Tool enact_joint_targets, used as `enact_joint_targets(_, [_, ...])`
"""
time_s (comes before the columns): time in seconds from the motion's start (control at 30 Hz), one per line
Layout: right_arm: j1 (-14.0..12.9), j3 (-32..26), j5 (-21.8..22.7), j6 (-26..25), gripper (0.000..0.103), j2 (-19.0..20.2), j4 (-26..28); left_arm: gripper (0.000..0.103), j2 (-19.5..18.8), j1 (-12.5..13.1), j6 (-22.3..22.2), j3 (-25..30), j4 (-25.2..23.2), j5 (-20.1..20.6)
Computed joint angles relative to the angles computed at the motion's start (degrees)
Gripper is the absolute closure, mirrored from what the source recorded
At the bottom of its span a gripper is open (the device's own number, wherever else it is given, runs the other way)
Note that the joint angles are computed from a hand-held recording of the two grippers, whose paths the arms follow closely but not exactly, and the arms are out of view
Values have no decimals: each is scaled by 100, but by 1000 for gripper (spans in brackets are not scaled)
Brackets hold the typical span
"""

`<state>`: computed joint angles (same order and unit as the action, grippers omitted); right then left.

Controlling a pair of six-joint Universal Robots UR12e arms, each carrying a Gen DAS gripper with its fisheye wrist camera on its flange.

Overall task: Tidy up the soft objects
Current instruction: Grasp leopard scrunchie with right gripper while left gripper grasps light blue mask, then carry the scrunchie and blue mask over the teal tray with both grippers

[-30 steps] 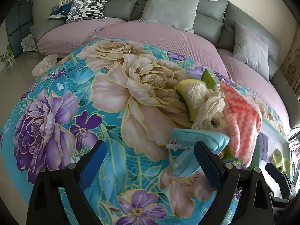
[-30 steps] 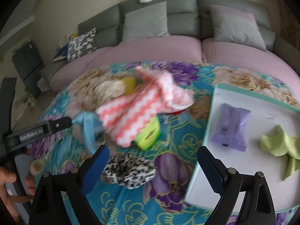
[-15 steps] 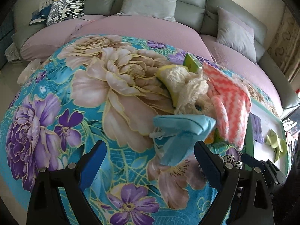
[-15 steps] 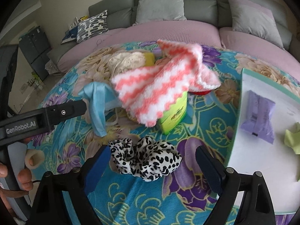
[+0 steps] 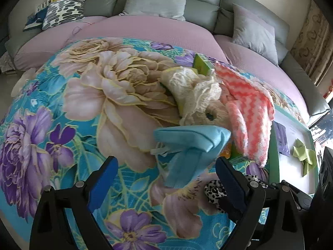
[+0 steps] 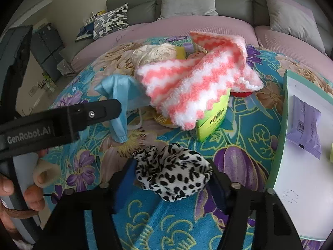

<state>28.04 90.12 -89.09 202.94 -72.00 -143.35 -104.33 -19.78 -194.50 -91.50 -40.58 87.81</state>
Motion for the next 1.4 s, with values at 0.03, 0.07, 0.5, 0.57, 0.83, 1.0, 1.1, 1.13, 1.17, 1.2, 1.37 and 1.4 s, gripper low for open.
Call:
enact_joint_targets(0.03, [-16, 17, 54, 25, 42, -9, -31, 8, -21, -4, 21, 9, 20, -33])
enact_joint_targets(0.07, [-28, 33, 95, 52, 44, -14, -56, 8, -37, -3, 26, 16, 32, -58])
enact_joint_targets(0.5, [-147, 206, 438, 263, 64, -98, -295, 61, -181, 85, -98, 54, 89, -587])
enact_joint_targets(0.57, [-156, 230, 453, 280, 65, -113, -323, 70, -179, 92, -90, 40, 125, -634])
enact_joint_targets(0.83, [-189, 300, 511, 297, 69, -163, -399, 89, -126, 147, -394, -75, 411, -581])
enact_joint_targets(1.0, [-185, 334, 471, 229, 70, -212, -449, 93, -70, 200, -643, -165, 659, -515])
enact_joint_targets(1.1, [-164, 343, 404, 212, 70, -244, -503, 94, -28, 220, -770, -223, 827, -476])
enact_joint_targets(1.13, [-168, 356, 409, 218, 70, -261, -543, 94, -14, 230, -822, -245, 906, -474])
enact_joint_targets(1.17, [-171, 361, 410, 216, 70, -274, -578, 94, 2, 234, -869, -269, 1004, -444])
enact_joint_targets(1.2, [-172, 369, 403, 212, 70, -290, -607, 94, 19, 232, -897, -293, 1114, -393])
enact_joint_targets(1.37, [-145, 406, 357, 173, 70, -365, -871, 94, 102, 233, -973, -414, 1591, -310])
enact_joint_targets(1.4, [-137, 415, 348, 157, 70, -392, -945, 94, 119, 229, -966, -433, 1658, -290])
